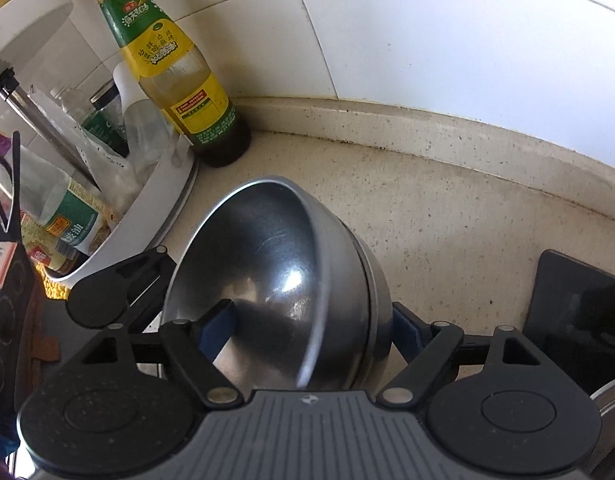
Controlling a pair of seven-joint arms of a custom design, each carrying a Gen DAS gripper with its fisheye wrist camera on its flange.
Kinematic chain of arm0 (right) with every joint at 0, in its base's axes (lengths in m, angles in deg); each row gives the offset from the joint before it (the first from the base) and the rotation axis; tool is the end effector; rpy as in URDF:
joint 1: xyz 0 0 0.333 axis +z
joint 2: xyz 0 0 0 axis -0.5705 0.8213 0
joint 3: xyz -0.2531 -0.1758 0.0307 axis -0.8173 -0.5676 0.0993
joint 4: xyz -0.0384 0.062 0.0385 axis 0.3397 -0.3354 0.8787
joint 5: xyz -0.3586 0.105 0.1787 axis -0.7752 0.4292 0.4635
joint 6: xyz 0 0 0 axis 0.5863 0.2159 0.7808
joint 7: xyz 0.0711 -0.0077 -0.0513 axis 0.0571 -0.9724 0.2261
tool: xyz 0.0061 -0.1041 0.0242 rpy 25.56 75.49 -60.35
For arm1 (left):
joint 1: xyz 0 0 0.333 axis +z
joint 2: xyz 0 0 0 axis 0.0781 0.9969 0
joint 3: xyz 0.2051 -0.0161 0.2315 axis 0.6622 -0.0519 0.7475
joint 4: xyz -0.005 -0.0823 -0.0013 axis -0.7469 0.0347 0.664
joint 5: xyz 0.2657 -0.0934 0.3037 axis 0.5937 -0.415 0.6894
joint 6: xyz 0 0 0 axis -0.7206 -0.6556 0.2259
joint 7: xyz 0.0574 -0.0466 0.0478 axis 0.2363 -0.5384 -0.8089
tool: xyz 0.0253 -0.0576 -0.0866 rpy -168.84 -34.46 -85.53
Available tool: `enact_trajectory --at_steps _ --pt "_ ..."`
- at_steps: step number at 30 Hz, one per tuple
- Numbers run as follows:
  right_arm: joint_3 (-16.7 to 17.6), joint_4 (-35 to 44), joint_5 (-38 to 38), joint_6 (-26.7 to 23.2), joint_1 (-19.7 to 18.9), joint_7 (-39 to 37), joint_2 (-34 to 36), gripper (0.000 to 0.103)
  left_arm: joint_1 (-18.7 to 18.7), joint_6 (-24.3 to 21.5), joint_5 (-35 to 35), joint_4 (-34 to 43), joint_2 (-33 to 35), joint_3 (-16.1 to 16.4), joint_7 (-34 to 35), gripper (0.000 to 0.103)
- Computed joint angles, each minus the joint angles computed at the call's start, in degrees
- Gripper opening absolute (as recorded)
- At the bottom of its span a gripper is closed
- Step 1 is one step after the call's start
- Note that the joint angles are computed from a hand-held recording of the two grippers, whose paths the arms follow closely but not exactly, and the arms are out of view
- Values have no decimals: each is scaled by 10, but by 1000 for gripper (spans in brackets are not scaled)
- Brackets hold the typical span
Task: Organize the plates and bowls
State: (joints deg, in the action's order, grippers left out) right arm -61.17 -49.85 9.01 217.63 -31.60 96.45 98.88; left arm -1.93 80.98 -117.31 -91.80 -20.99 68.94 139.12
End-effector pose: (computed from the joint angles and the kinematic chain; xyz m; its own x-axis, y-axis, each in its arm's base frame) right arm 0.6417 0.0313 0.3485 0.2414 -0.9146 -0.3245 -0.8803 -0.0657 -0.4698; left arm 0.5985 -0.2352 0.2997 -0.7829 -0.6095 0.1247 -0.4957 0.4901 -0.7170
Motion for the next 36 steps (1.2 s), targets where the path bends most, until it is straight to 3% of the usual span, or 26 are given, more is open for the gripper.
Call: enact_trajectory --at_steps 7,11,20,29,36 --pt "0 -32 -27 59 21 4 -19 88 -22 56 17 -7 -1 -5 -52 103" --pt "2 -46 -34 79 26 2 -32 86 -22 59 30 -8 -2 -6 -88 103" --pt "8 -117 2 121 39 -51 -121 86 -20 93 -63 -61 -76 -17 -14 103" --pt "-3 -227 12 134 75 -80 -250 86 -89 134 -169 -164 -206 16 33 103" --pt "1 -320 -24 123 81 -23 -336 86 -143 147 -129 -251 -282 35 -62 103"
